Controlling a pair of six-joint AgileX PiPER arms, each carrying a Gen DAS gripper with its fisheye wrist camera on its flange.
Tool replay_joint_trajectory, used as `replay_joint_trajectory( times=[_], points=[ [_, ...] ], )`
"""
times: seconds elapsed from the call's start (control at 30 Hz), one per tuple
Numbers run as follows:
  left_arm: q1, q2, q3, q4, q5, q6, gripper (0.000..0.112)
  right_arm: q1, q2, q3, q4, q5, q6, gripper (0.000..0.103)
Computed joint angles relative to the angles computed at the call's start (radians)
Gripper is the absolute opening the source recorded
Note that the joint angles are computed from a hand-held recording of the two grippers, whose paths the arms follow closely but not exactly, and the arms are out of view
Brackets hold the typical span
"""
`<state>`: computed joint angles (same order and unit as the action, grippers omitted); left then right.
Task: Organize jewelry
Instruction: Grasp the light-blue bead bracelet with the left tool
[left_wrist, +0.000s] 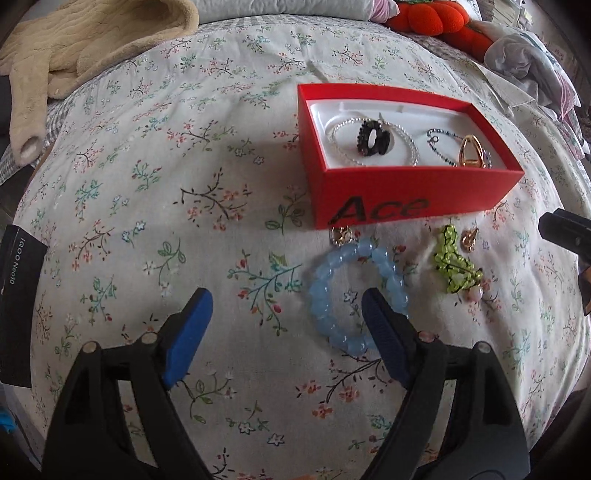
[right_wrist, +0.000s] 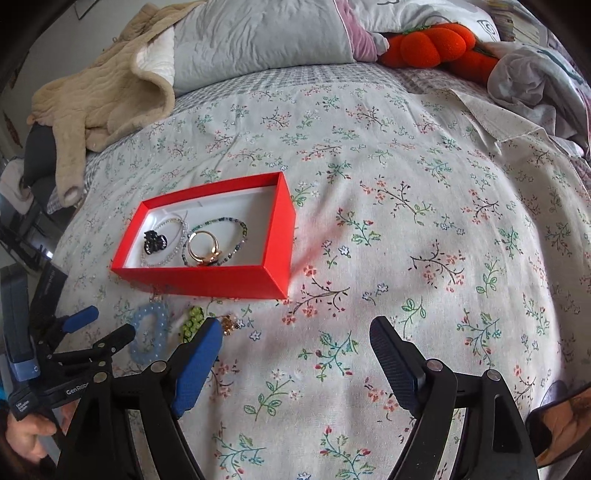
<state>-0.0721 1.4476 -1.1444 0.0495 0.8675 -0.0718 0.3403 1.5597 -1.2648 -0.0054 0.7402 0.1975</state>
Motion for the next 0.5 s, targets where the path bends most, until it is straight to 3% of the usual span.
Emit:
replay_joint_trajectory(
  times=[0.23,0.5],
  points=[
    [0.011,-0.079,0.148,-0.061,-0.121,0.075,0.083,0.097,0.000,0.118,-0.095,-0.072,0.003,0.083],
    [0.058,-0.126,0.216,-0.234,-0.159,0.280,0.083,0.077,-0.023,0.225,0.020,-0.176,-0.134,0.083]
  ],
)
